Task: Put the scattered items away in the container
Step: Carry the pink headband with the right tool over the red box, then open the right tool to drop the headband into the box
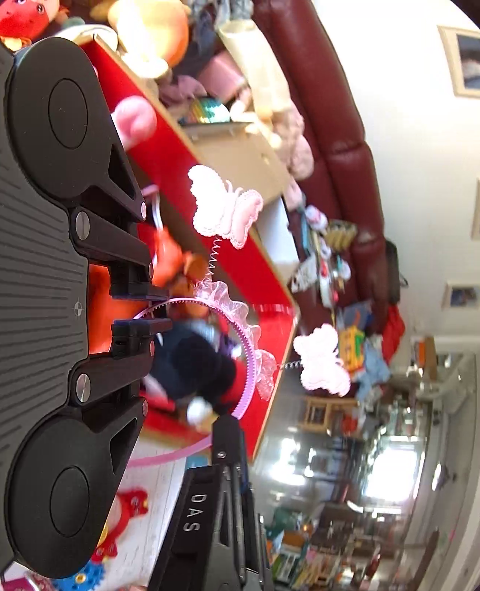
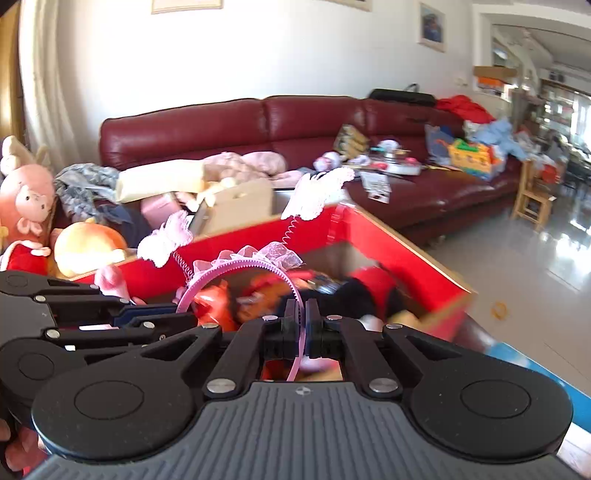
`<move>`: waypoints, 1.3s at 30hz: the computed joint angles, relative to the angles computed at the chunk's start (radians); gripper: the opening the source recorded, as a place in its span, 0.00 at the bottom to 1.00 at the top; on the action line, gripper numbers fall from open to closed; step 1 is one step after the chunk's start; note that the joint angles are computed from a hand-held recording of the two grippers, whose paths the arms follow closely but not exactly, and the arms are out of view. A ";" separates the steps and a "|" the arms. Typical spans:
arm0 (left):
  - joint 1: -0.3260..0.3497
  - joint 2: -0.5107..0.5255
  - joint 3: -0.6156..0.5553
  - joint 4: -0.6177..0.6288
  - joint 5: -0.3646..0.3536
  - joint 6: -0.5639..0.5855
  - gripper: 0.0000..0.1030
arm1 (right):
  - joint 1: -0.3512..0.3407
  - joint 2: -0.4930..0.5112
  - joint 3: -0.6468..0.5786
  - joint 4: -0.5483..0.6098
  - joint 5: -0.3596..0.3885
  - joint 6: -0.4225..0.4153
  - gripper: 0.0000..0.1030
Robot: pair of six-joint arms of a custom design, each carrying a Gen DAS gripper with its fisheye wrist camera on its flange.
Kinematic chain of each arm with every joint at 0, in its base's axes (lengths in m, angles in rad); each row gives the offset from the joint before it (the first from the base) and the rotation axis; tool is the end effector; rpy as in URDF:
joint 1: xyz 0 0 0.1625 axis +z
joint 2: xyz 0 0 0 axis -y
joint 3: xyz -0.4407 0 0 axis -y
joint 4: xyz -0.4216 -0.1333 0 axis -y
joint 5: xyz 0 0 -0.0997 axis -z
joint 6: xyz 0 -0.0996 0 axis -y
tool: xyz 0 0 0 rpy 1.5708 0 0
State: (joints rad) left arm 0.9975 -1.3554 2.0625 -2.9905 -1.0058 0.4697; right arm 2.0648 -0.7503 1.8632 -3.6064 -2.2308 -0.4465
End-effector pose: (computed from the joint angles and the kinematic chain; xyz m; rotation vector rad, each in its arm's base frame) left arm -0.1389 -0.5592 0.3207 0.9946 2.2642 -0.9508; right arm 0.3631 -0.5219 0.1168 0.6844 -2.2000 1.1473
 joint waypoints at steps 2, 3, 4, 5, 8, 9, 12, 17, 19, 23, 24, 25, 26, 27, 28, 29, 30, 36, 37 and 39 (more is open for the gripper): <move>0.011 0.002 -0.022 0.031 0.015 -0.029 0.38 | -0.001 0.016 -0.027 0.014 0.012 -0.006 0.12; 0.017 0.006 -0.027 0.035 0.030 -0.047 0.66 | 0.001 0.022 -0.039 0.013 0.010 -0.004 0.22; 0.019 0.009 -0.027 0.019 0.040 -0.058 0.87 | 0.002 0.027 -0.044 -0.001 0.007 -0.001 0.57; 0.019 0.007 -0.021 -0.011 0.041 -0.056 0.93 | 0.003 0.027 -0.037 -0.036 0.011 -0.008 0.81; 0.007 0.009 -0.010 -0.051 0.044 -0.037 0.95 | -0.002 0.011 0.002 -0.095 0.015 -0.033 0.82; 0.005 0.008 -0.011 -0.042 0.038 -0.042 0.95 | -0.002 0.006 0.010 -0.096 0.003 -0.030 0.82; -0.012 0.013 0.007 -0.042 0.015 -0.052 0.95 | -0.011 -0.026 0.057 -0.106 -0.020 -0.004 0.82; -0.053 0.022 0.052 -0.085 0.026 -0.015 0.95 | -0.027 -0.087 0.131 -0.115 -0.050 0.052 0.83; -0.070 0.022 0.066 -0.085 0.025 -0.017 0.95 | -0.032 -0.112 0.154 -0.116 -0.058 0.065 0.83; -0.095 0.024 0.092 -0.096 0.010 -0.004 0.95 | -0.037 -0.158 0.201 -0.128 -0.069 0.061 0.84; -0.102 0.025 0.098 -0.100 0.006 0.003 0.95 | -0.039 -0.167 0.210 -0.130 -0.074 0.060 0.84; -0.112 0.024 0.106 -0.103 0.002 0.008 0.95 | -0.041 -0.176 0.222 -0.136 -0.079 0.059 0.84; -0.118 0.025 0.111 -0.104 -0.005 0.015 0.95 | -0.042 -0.185 0.232 -0.141 -0.086 0.059 0.85; -0.123 0.026 0.117 -0.104 -0.012 0.024 0.96 | -0.044 -0.193 0.242 -0.147 -0.094 0.059 0.85; -0.131 0.026 0.125 -0.104 -0.017 0.030 0.96 | -0.046 -0.200 0.253 -0.155 -0.101 0.062 0.85; -0.137 0.027 0.132 -0.103 -0.024 0.036 0.96 | -0.049 -0.207 0.265 -0.160 -0.105 0.067 0.85; -0.142 0.029 0.139 -0.103 -0.032 0.044 0.97 | -0.053 -0.213 0.275 -0.165 -0.110 0.073 0.86; -0.170 0.046 0.190 -0.088 -0.067 0.082 0.98 | -0.100 -0.259 0.370 -0.193 -0.137 0.133 0.87; -0.171 0.054 0.199 -0.086 -0.075 0.093 0.98 | -0.112 -0.265 0.388 -0.197 -0.141 0.149 0.87; -0.174 0.076 0.216 -0.083 -0.085 0.118 0.98 | -0.140 -0.278 0.425 -0.200 -0.158 0.187 0.87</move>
State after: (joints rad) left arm 0.8239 -1.2793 2.2783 -3.0733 -1.0912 0.5872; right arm 1.9249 -1.0283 2.2882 -3.8063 -2.3885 -0.2593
